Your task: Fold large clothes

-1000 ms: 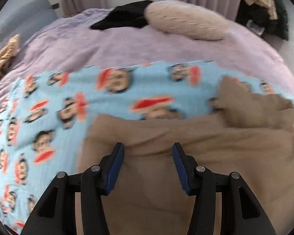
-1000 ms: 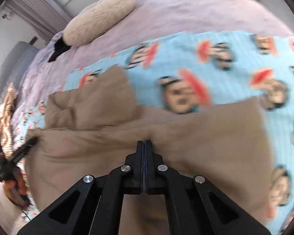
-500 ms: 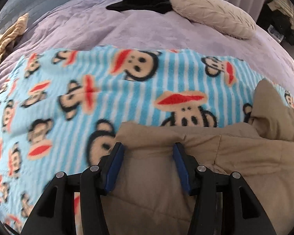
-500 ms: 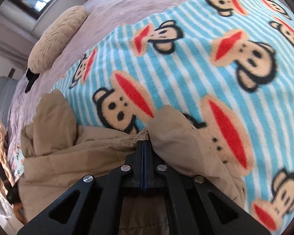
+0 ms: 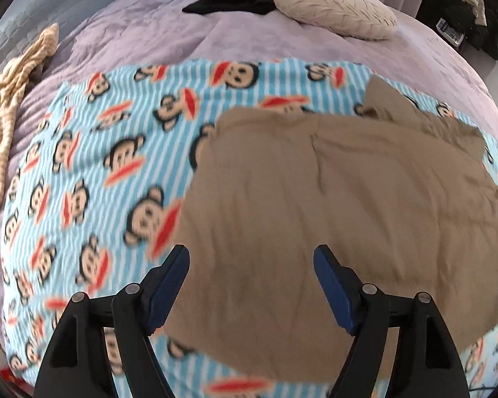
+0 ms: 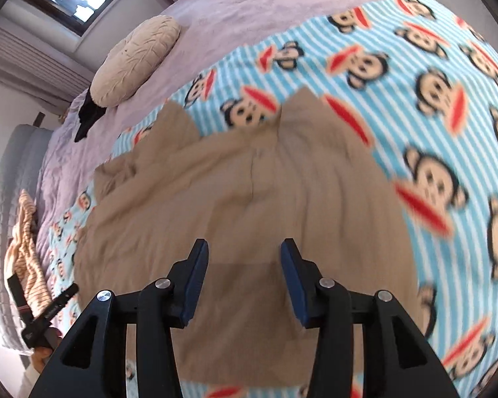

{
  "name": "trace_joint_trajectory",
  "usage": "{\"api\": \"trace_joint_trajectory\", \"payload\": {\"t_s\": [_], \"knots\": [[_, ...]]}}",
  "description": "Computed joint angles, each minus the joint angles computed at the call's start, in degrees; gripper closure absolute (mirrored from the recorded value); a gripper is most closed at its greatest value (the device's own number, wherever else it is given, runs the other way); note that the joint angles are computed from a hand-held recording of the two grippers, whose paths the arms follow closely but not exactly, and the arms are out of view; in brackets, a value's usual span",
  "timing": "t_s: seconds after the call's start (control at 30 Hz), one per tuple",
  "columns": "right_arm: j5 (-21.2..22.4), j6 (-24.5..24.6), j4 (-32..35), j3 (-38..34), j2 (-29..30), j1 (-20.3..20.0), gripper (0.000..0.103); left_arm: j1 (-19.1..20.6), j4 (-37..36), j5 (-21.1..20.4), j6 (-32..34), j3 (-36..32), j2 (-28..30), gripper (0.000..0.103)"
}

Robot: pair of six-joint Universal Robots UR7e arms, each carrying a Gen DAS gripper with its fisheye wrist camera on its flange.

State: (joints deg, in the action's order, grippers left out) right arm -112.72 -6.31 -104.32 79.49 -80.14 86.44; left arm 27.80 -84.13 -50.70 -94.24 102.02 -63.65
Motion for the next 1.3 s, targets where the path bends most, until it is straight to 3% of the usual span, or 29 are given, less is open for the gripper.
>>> {"api": "trace_joint_trajectory", "payload": {"t_s": [0.1, 0.33, 0.43, 0.57, 0.67, 0.73, 0.83, 1.3], "knots": [[0.75, 1.84, 1.56, 2.76, -3.52, -0.02, 0.046, -2.29, -0.66, -2.34, -1.62, 0.76, -0.23, 0.025], [1.94, 5.69, 5.35, 8.07, -10.47, -0.30, 0.043, -7.33, -2.21, -5.39, -3.05, 2.82, -1.90, 0.025], [2.02, 7.11, 6.41, 10.33, -13.18, -0.31, 0.038, -9.06, -1.53, -6.47, -4.28, 3.42, -2.34, 0.000], [2.29, 9.15, 7.87, 12.63, -16.13, -0.51, 0.037, -11.07, -1.50, -7.70, -4.60, 4.19, -2.78, 0.000], [2.48, 10.23, 8.52, 13.86, -17.45, -0.61, 0.029, -11.77, -2.10, -8.94, -4.39, 4.66, -2.90, 0.000], [2.92, 10.67, 9.08, 14.53, -18.16, -0.76, 0.029, -12.12, -2.54, -9.68, -4.74, 5.04, -3.04, 0.000], [5.12, 10.92, 9.94, 15.26, -18.95, -1.61, 0.020, -12.55, -3.16, -10.50, -5.30, 5.54, -3.18, 0.000], [14.21, 11.00, 9.87, 18.52, -20.54, -5.89, 0.014, -12.09, -5.26, -13.17, -6.11, 6.73, -2.18, 0.000]]}}
